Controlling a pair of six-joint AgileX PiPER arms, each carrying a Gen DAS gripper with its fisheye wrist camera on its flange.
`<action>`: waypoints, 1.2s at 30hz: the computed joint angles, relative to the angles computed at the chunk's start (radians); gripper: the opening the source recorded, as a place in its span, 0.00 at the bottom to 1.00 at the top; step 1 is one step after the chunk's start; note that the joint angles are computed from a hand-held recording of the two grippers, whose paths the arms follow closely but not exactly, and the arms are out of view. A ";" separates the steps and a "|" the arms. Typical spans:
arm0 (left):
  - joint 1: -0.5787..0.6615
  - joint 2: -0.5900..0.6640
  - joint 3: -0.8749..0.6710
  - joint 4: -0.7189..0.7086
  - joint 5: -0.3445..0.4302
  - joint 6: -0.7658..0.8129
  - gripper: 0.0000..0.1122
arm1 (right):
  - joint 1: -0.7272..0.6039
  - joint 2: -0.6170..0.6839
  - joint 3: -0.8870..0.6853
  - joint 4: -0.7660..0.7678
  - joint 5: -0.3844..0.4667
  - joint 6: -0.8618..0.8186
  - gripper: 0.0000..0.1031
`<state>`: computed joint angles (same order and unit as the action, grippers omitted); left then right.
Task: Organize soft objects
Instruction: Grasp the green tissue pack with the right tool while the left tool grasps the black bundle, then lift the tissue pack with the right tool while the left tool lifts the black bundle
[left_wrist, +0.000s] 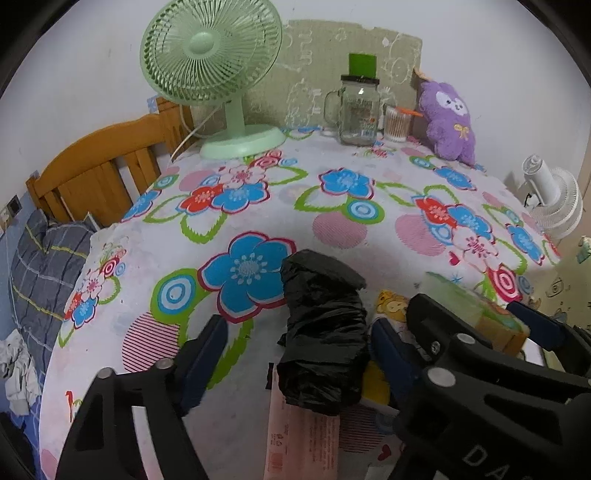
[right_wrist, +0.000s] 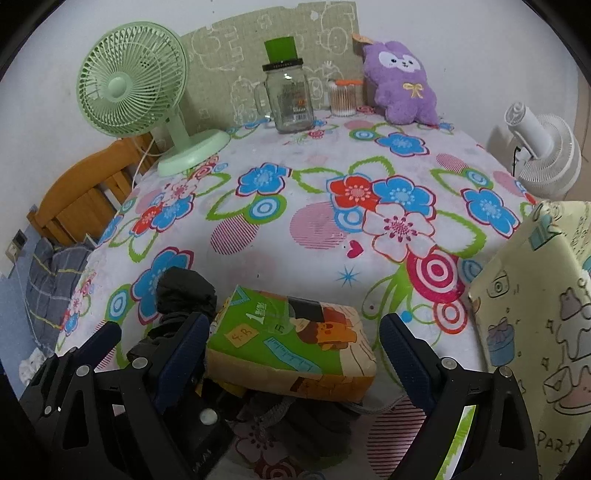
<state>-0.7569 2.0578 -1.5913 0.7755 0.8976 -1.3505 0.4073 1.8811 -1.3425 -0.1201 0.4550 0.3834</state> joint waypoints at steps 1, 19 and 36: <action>0.003 0.003 -0.001 -0.006 -0.003 0.003 0.69 | 0.001 0.004 -0.002 -0.010 0.002 0.010 0.92; 0.032 -0.045 0.080 -0.045 -0.173 0.015 0.37 | 0.029 -0.010 0.008 -0.067 -0.027 0.027 0.71; -0.043 -0.115 0.112 0.077 -0.083 -0.110 0.34 | 0.049 -0.126 0.086 -0.131 -0.056 0.074 0.71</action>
